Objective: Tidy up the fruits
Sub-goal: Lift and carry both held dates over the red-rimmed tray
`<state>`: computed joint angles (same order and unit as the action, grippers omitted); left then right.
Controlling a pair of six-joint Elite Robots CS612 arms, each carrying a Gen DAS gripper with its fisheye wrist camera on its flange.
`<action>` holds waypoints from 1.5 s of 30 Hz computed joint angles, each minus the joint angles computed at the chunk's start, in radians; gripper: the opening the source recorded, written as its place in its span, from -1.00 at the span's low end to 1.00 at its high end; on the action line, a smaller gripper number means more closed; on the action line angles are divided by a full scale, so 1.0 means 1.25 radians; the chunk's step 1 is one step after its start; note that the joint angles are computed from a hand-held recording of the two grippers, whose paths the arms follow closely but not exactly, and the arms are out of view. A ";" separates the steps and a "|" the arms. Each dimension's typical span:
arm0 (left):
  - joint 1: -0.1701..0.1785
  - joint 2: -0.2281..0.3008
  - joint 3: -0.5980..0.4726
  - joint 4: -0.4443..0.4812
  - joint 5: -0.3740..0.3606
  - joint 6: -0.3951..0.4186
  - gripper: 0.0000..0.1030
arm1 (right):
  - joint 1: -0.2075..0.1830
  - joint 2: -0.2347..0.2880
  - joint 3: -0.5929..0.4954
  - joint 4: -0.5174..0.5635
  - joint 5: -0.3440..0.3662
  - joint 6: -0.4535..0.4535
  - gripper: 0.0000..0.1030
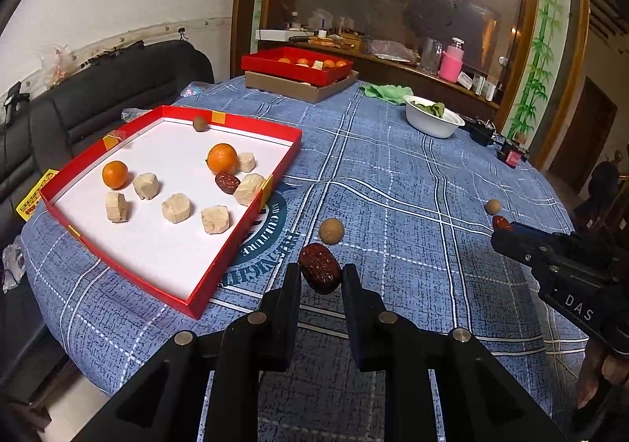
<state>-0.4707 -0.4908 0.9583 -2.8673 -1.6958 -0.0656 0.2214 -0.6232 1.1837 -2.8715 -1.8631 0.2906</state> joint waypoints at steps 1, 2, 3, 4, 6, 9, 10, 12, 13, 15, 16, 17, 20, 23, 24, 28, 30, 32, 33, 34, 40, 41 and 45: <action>0.000 0.000 0.000 0.000 0.000 0.000 -0.62 | 0.001 0.000 -0.001 0.000 -0.002 -0.001 -0.64; 0.000 -0.001 0.002 -0.001 0.000 0.000 -0.62 | 0.002 0.001 -0.003 0.001 -0.005 -0.003 -0.64; 0.000 -0.001 0.003 -0.003 0.000 0.000 -0.62 | 0.003 0.001 -0.004 0.001 -0.009 -0.005 -0.64; 0.000 -0.001 0.003 -0.004 0.000 0.000 -0.62 | 0.003 0.001 -0.004 0.002 -0.010 -0.005 -0.64; 0.000 -0.002 0.004 -0.004 0.001 0.001 -0.62 | 0.003 0.001 -0.004 0.001 -0.011 -0.005 -0.64; -0.001 -0.004 0.006 0.001 0.004 0.003 -0.61 | 0.003 0.000 -0.003 0.002 -0.009 -0.005 -0.64; -0.001 -0.005 0.006 0.002 0.005 0.004 -0.61 | 0.004 -0.001 -0.002 0.001 -0.008 -0.005 -0.64; -0.002 -0.005 0.007 0.002 0.007 0.004 -0.61 | 0.004 -0.002 0.001 -0.006 -0.006 -0.006 -0.64; -0.002 -0.004 0.005 0.003 0.008 0.004 -0.61 | 0.004 -0.003 0.001 -0.008 -0.004 -0.006 -0.64; -0.002 -0.003 0.003 0.004 0.013 0.002 -0.62 | 0.005 -0.003 0.001 -0.011 0.002 -0.012 -0.64; -0.002 -0.001 -0.001 0.006 0.014 0.001 -0.62 | 0.005 -0.002 -0.001 -0.013 0.004 -0.015 -0.64; -0.002 0.001 -0.007 0.010 0.016 0.000 -0.62 | 0.005 -0.001 -0.002 -0.013 0.006 -0.017 -0.64; 0.000 0.005 -0.017 0.015 0.021 -0.005 -0.62 | 0.006 0.004 -0.014 -0.013 0.016 -0.028 -0.64; 0.003 0.008 -0.024 0.015 0.024 -0.008 -0.62 | 0.008 0.012 -0.031 -0.008 0.026 -0.040 -0.64; 0.004 0.010 -0.028 0.017 0.026 -0.010 -0.62 | 0.009 0.015 -0.039 -0.006 0.031 -0.044 -0.64; 0.009 0.018 -0.047 0.029 0.033 -0.021 -0.61 | 0.013 0.031 -0.071 0.008 0.046 -0.061 -0.64; 0.011 0.023 -0.057 0.034 0.037 -0.026 -0.62 | 0.015 0.041 -0.092 0.016 0.056 -0.072 -0.64; 0.014 0.027 -0.066 0.039 0.040 -0.030 -0.62 | 0.017 0.049 -0.110 0.023 0.064 -0.079 -0.64; 0.015 0.029 -0.071 0.041 0.041 -0.033 -0.62 | 0.017 0.053 -0.118 0.026 0.067 -0.081 -0.64; 0.016 0.032 -0.076 0.043 0.042 -0.035 -0.62 | 0.018 0.057 -0.127 0.030 0.071 -0.084 -0.64; 0.029 0.056 -0.132 0.059 0.060 -0.066 -0.62 | 0.021 0.090 -0.196 0.061 0.096 -0.108 -0.64; 0.031 0.061 -0.143 0.064 0.065 -0.073 -0.62 | 0.022 0.095 -0.208 0.066 0.100 -0.111 -0.64; 0.042 0.087 -0.203 0.098 0.093 -0.101 -0.62 | 0.021 0.122 -0.263 0.089 0.123 -0.114 -0.64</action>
<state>-0.4180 -0.3826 0.7047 -2.7452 -1.5791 -0.1923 0.2474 -0.4702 0.8546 -2.7604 -1.7095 0.1479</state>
